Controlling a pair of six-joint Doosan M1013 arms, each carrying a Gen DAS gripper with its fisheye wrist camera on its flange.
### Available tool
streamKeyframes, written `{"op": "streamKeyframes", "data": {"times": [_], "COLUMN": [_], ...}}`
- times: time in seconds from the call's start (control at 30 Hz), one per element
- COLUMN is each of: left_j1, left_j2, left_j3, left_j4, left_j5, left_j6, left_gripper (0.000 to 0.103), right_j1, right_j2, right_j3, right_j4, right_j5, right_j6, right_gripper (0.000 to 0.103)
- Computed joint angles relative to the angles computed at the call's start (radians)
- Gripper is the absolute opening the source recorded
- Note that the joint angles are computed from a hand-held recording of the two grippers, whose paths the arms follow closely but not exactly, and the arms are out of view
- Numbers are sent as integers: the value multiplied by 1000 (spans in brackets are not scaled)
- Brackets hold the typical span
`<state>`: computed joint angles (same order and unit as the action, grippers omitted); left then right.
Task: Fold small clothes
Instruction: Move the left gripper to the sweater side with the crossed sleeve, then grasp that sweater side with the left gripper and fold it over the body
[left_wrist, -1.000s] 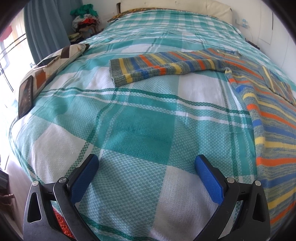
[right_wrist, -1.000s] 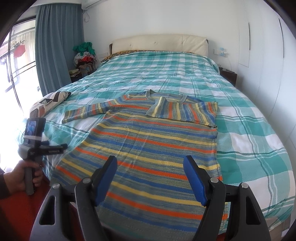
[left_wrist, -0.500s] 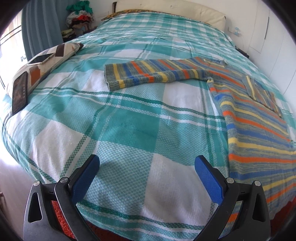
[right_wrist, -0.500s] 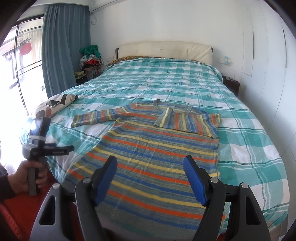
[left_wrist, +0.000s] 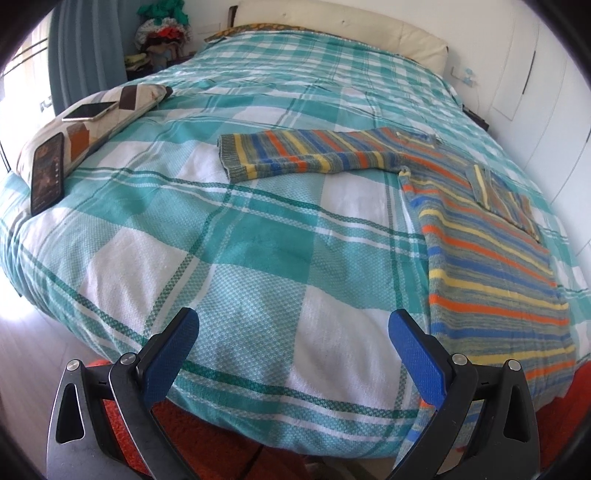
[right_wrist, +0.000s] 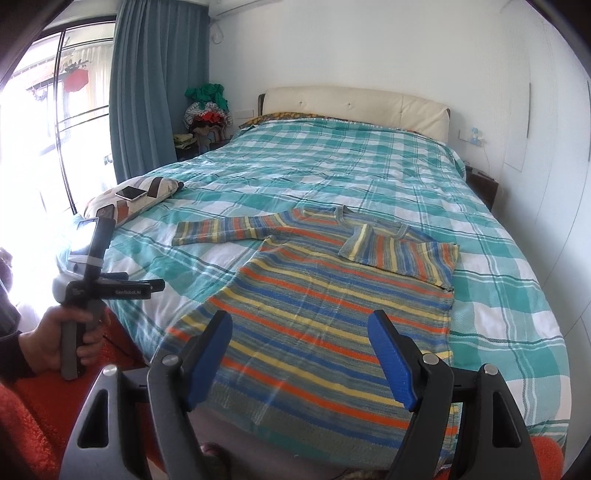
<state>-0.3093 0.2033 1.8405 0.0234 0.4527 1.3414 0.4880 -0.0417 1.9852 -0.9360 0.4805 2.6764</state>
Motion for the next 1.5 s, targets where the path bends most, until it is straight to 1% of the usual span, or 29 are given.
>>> {"op": "streamKeyframes", "data": {"times": [0.07,0.13,0.2,0.27,0.33,0.37,0.4,0.43,0.5,0.53,0.6,0.67,0.73,0.77,0.8,0.83,0.87,0.9,0.93,1.07,1.2,1.3,1.4,1.5], "left_j1": [6,22,42,68,98,112,122,129,142,151,168,170,164,161,153,141,126,108,91,23,-46,-105,-159,-200], "left_j2": [4,7,15,41,85,111,140,172,240,271,320,352,369,374,382,390,395,400,401,411,458,500,537,561], "left_j3": [-23,-55,-97,-157,-228,-262,-298,-338,-418,-451,-500,-531,-544,-549,-561,-576,-592,-613,-631,-749,-924,-1022,-1066,-1062], "left_j4": [-51,-153,-249,-347,-431,-458,-463,-436,-336,-314,-300,-254,-226,-227,-218,-186,-142,-92,-54,-36,-108,-156,-177,-186], "left_j5": [42,73,99,140,187,203,222,249,317,349,397,421,423,427,444,465,485,510,520,561,617,640,660,670], "left_j6": [33,113,187,245,259,254,241,206,82,37,-8,-49,-64,-50,-35,-30,-26,-29,-24,89,218,307,372,419], "left_gripper": [102,102,102,102,102,102,102,102,101,101,101,101,94,75,49,34,0,3,2,2,2,2,2,5], "right_j1": [-14,-32,-42,-55,-67,-69,-73,-77,-88,-96,-108,-117,-131,-139,-145,-150,-153,-156,-158,-161,-175,-185,-196,-207], "right_j2": [6,6,7,9,10,12,14,16,20,21,21,19,21,24,28,32,34,36,37,38,35,30,25,21], "right_j3": [-1,0,5,10,16,18,21,22,25,27,31,35,37,36,34,33,33,33,34,39,46,52,59,65], "right_j4": [36,96,108,155,215,219,223,228,248,266,298,322,373,412,445,469,487,501,514,565,672,718,771,823], "right_j5": [-19,-51,-71,-87,-95,-95,-95,-96,-104,-107,-104,-94,-90,-89,-89,-90,-94,-99,-105,-126,-153,-174,-186,-189], "right_j6": [-25,-52,-51,-86,-134,-136,-139,-141,-144,-151,-161,-164,-197,-227,-254,-274,-288,-300,-312,-369,-462,-490,-524,-553], "right_gripper": [76,75,76,76,76,76,76,76,76,76,76,76,76,76,76,76,76,76,76,76,76,76,76,76]}}
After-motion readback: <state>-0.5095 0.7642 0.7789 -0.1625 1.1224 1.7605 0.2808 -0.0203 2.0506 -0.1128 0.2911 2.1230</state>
